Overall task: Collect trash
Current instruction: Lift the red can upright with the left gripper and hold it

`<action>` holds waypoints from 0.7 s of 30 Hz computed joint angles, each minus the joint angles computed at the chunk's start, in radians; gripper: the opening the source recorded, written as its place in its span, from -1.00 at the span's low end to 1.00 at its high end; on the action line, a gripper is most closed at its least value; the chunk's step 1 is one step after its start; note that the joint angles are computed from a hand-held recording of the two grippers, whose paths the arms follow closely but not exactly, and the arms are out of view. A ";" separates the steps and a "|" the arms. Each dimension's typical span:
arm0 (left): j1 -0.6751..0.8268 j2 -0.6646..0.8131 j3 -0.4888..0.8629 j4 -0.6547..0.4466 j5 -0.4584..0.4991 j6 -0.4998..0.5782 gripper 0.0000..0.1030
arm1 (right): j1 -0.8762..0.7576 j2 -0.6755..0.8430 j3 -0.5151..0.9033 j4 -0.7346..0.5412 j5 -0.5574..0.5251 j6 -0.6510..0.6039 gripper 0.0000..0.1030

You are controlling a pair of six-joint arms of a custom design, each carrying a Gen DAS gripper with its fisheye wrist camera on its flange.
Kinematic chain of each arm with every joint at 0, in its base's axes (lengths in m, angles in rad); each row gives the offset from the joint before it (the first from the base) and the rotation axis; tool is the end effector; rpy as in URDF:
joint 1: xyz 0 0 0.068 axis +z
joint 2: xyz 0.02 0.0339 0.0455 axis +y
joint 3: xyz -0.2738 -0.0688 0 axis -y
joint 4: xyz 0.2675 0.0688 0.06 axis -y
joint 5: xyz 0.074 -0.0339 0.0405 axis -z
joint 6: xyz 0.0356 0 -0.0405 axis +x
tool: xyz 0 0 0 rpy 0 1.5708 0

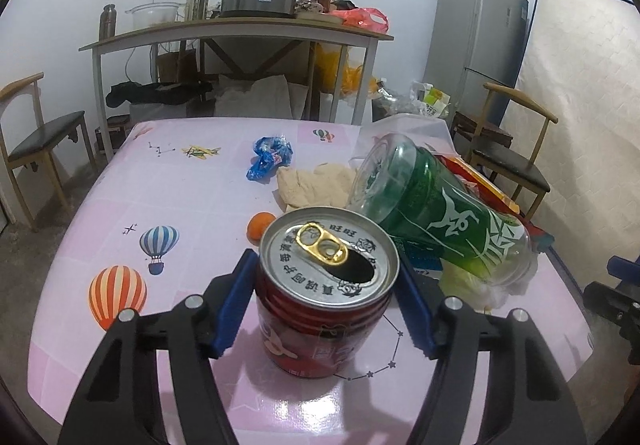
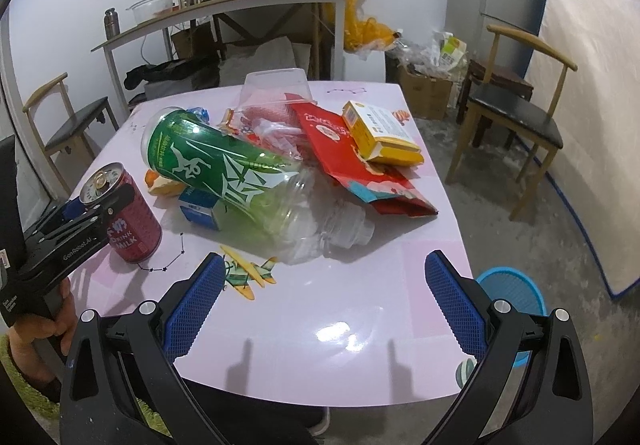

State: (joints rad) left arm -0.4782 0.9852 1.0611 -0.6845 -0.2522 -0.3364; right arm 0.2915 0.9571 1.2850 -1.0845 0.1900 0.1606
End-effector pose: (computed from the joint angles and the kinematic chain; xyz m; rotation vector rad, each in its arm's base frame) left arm 0.1993 -0.0933 0.3598 0.0104 2.1640 -0.1952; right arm 0.1700 0.0440 0.4055 -0.0563 2.3099 0.0087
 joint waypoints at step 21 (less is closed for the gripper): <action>0.015 -0.085 -0.007 -0.092 0.024 -0.006 0.26 | 0.000 -0.001 -0.008 0.006 -0.008 0.005 0.85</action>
